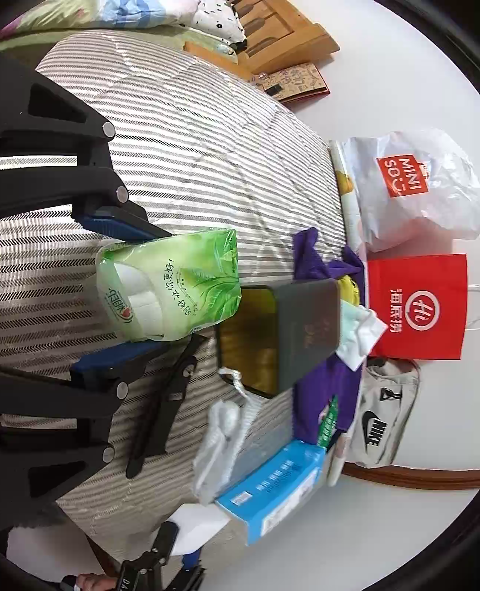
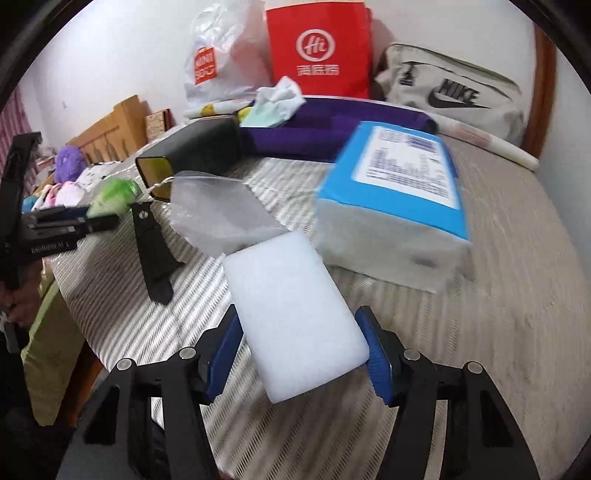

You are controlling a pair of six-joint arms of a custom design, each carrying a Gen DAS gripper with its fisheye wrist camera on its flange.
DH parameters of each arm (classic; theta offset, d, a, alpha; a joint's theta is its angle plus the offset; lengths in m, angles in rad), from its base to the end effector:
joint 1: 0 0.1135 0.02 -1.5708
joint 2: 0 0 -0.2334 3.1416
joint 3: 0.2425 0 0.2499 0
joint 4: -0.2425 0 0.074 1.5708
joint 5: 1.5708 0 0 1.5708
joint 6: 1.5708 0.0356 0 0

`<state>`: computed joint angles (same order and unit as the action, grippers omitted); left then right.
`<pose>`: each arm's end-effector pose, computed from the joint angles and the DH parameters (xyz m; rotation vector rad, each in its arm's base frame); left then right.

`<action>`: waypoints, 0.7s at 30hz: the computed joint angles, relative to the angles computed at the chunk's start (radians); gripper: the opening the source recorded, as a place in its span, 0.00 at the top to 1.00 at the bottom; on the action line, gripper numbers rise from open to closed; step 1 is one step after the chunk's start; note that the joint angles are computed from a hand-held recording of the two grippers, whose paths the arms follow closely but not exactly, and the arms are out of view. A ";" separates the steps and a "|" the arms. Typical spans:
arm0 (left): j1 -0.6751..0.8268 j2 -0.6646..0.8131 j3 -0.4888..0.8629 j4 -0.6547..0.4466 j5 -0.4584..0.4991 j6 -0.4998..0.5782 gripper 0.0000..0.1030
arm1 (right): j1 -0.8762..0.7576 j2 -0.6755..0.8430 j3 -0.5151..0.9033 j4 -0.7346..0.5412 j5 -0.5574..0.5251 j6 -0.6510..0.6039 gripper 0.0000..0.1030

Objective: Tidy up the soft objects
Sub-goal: 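Close the right gripper on the white sponge and lift it, then carry the wipe pack and sponge over the purple towel and open both grippers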

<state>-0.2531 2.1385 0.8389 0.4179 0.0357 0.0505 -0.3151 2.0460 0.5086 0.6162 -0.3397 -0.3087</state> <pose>0.3269 -0.0859 0.0081 0.3870 2.4256 -0.1328 0.2508 -0.0693 -0.0051 -0.1321 2.4217 0.1450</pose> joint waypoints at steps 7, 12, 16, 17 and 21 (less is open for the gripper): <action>0.015 -0.062 -0.034 -0.014 0.045 -0.025 0.54 | -0.099 -0.028 -0.034 -0.020 0.010 -0.020 0.41; 0.023 -0.079 -0.045 -0.035 0.108 -0.059 0.54 | -0.120 0.013 -0.001 -0.048 0.029 -0.015 0.41; 0.023 -0.097 -0.049 -0.063 0.125 -0.064 0.54 | -0.120 0.014 0.005 -0.055 0.027 -0.007 0.41; 0.024 -0.105 -0.050 -0.072 0.132 -0.065 0.53 | -0.118 0.012 0.005 -0.058 0.029 -0.002 0.41; 0.025 -0.137 -0.055 -0.104 0.134 -0.075 0.53 | -0.124 -0.028 -0.010 -0.085 0.005 0.012 0.41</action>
